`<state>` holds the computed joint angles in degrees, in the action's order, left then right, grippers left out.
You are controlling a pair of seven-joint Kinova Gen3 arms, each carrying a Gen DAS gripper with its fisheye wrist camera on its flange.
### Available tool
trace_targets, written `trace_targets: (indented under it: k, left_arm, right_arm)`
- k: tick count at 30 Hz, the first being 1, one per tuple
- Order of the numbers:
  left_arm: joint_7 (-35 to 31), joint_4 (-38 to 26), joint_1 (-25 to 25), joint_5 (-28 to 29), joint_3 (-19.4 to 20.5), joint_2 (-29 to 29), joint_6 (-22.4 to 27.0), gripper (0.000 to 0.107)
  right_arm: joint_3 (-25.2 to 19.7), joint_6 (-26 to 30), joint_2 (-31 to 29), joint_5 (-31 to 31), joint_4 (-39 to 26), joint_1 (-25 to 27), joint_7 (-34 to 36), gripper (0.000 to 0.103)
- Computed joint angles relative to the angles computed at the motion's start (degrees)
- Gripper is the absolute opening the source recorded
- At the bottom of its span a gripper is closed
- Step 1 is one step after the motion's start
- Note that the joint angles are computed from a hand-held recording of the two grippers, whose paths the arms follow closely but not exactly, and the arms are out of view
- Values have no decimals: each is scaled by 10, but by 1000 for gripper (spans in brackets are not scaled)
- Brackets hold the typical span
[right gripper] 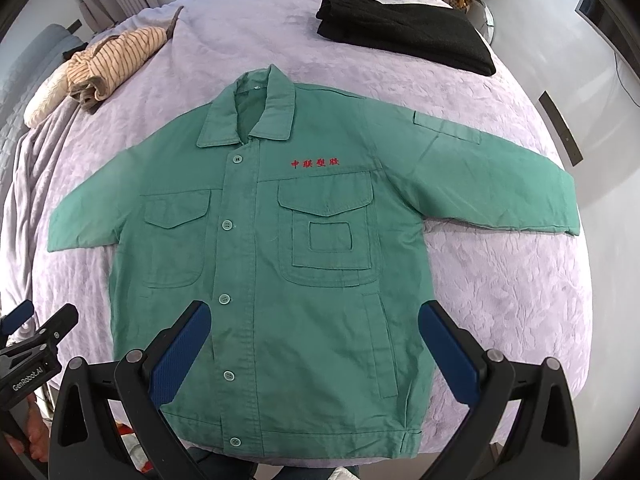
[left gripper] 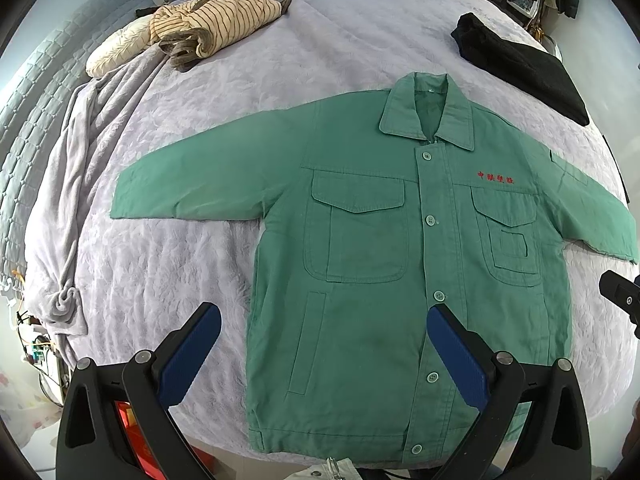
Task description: Fold large clothes
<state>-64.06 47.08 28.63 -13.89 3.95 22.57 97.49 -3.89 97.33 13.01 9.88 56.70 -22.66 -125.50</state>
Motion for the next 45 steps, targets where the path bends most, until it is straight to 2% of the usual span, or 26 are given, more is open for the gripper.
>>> trace_targets:
  k: [32, 45]
  left_arm:
    - [-1, 2, -2, 3, 1, -2, 0, 103]
    - [-3, 38, -25, 32, 7, -12, -24, 103]
  right_arm:
    - [-1, -2, -1, -3, 4, 0, -2, 103]
    - [1, 9, 6, -9, 9, 5, -3, 103]
